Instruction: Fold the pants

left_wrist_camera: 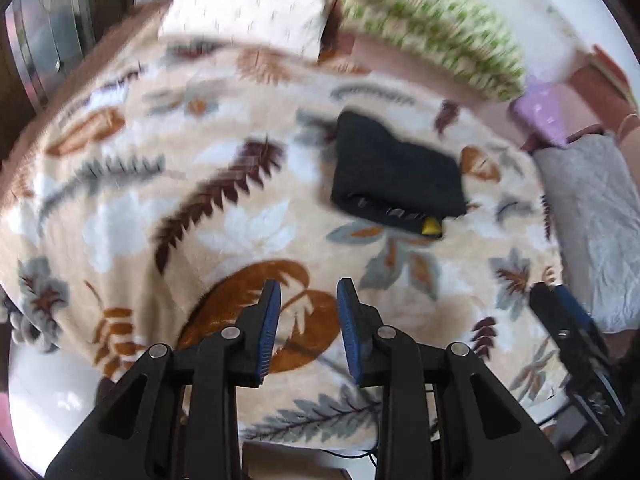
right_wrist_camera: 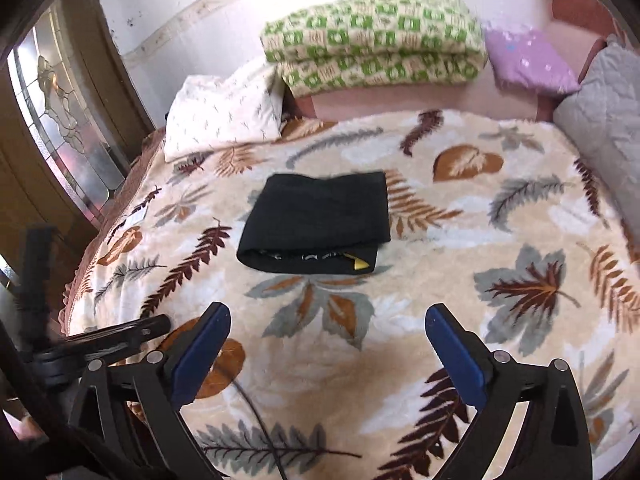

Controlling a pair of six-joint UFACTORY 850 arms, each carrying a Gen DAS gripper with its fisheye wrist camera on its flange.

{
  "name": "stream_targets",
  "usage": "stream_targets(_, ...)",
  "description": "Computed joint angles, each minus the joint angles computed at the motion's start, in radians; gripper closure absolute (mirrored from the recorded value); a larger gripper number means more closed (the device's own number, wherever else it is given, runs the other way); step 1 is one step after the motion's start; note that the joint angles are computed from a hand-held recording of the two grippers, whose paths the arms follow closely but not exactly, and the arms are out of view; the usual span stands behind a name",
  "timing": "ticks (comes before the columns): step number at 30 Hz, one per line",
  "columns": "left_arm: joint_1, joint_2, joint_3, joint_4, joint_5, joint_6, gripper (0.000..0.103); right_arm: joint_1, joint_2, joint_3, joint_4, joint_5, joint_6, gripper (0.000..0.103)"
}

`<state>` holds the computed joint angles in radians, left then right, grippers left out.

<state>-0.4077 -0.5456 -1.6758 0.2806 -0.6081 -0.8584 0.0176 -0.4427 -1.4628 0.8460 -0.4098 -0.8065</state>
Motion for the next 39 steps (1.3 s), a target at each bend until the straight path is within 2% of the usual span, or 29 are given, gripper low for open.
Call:
stream_targets(2,-0.012,0.025,0.014,0.059,0.012,-0.052,0.034,-0.003,0.032,0.028,0.062,0.009,-0.049,0.004)
stream_targets(3,-0.019,0.039,0.032,0.116,0.029,-0.113,0.03,-0.005,0.044,0.038,0.091,0.008,-0.072,0.003)
stream_targets(5,-0.04,0.062,0.081,0.318,0.061,-0.303,0.029,-0.002,0.071,0.068,0.137,0.022,-0.121,0.003)
stream_targets(7,-0.052,0.044,0.08,0.422,0.026,-0.384,0.029,0.008,0.094,0.107,0.214,0.065,-0.216,0.003)
stream_targets(9,-0.049,0.004,0.052,0.385,-0.025,-0.336,0.029,0.026,0.109,0.145,0.232,0.136,-0.258,0.002)
stream_targets(12,-0.033,-0.036,0.036,0.306,-0.05,-0.289,0.029,0.033,0.099,0.161,0.204,0.16,-0.226,0.002)
stream_targets(15,-0.033,-0.051,0.042,0.365,-0.07,-0.376,0.029,0.042,0.091,0.157,0.138,0.176,-0.165,0.002)
stream_targets(19,-0.042,-0.066,0.031,0.432,-0.094,-0.411,0.029,0.063,0.101,0.16,0.09,0.237,-0.145,0.002)
stream_targets(23,-0.046,-0.067,0.035,0.5,-0.085,-0.453,0.029,0.076,0.11,0.166,0.142,0.291,-0.222,0.002)
stream_targets(27,-0.048,-0.074,0.03,0.535,-0.096,-0.466,0.029,0.078,0.11,0.168,0.169,0.31,-0.254,0.002)
stream_targets(31,-0.053,-0.076,0.029,0.559,-0.108,-0.468,0.029,0.067,0.1,0.161,0.176,0.291,-0.244,0.002)
stream_targets(35,-0.056,-0.07,0.039,0.563,-0.079,-0.453,0.029,0.062,0.095,0.161,0.174,0.282,-0.235,0.002)
stream_targets(39,-0.061,-0.075,0.032,0.55,-0.073,-0.425,0.029,0.06,0.1,0.17,0.253,0.283,-0.317,0.002)
